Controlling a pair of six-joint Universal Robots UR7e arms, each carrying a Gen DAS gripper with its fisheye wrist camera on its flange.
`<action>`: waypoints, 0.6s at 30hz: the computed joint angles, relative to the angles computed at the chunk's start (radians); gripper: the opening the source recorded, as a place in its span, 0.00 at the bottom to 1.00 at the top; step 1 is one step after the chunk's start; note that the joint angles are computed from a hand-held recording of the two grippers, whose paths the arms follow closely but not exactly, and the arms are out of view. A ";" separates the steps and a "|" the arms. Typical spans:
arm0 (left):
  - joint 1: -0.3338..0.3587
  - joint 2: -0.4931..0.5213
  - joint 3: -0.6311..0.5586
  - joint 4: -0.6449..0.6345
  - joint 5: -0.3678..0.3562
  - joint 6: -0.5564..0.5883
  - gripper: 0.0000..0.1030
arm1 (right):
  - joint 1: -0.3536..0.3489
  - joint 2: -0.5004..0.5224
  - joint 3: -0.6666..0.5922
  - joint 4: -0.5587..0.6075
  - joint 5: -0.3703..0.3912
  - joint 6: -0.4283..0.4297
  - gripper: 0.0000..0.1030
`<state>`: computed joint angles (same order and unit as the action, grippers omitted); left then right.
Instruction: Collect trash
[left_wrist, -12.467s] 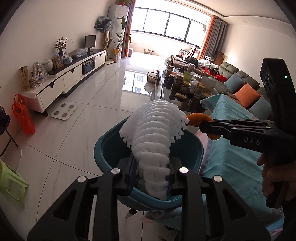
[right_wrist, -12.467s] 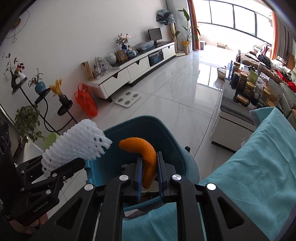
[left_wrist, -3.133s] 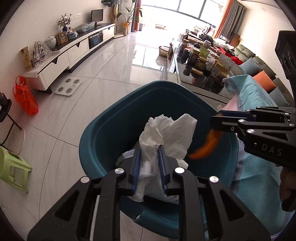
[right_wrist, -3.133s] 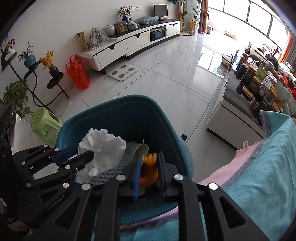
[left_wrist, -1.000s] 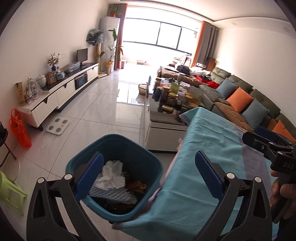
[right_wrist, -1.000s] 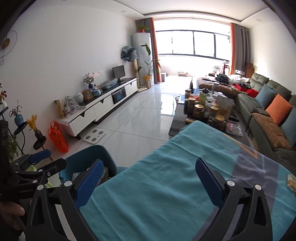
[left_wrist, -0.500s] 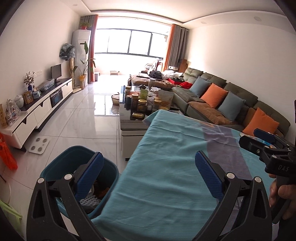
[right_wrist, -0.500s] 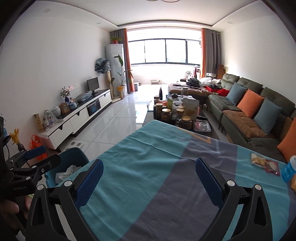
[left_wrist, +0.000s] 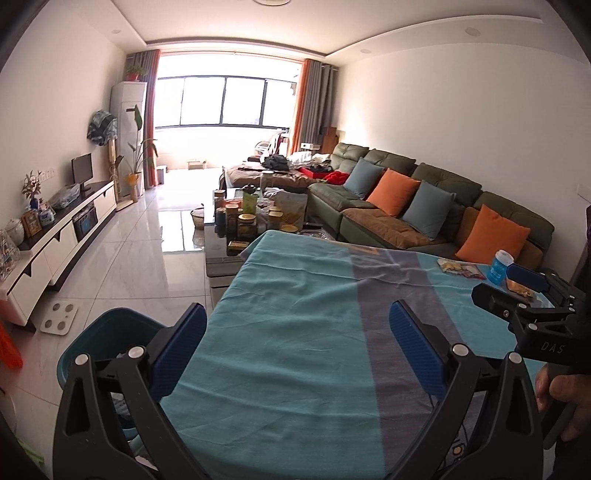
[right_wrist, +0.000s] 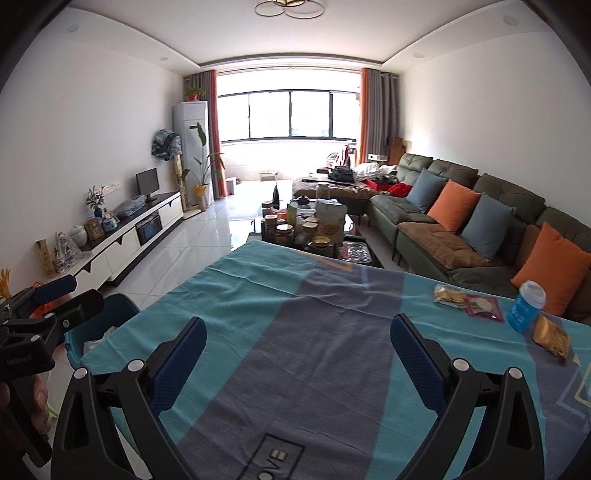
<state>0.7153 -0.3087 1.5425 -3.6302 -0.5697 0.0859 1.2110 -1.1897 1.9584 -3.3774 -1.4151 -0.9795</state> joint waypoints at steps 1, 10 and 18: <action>-0.004 0.009 -0.008 -0.007 -0.004 0.013 0.95 | -0.007 -0.004 0.006 -0.015 0.005 0.004 0.93; -0.035 0.068 -0.037 -0.113 -0.060 0.113 0.95 | -0.089 -0.048 0.096 -0.204 0.090 0.043 0.93; -0.053 0.104 -0.041 -0.154 -0.065 0.119 0.95 | -0.169 -0.062 0.184 -0.394 0.167 0.078 0.93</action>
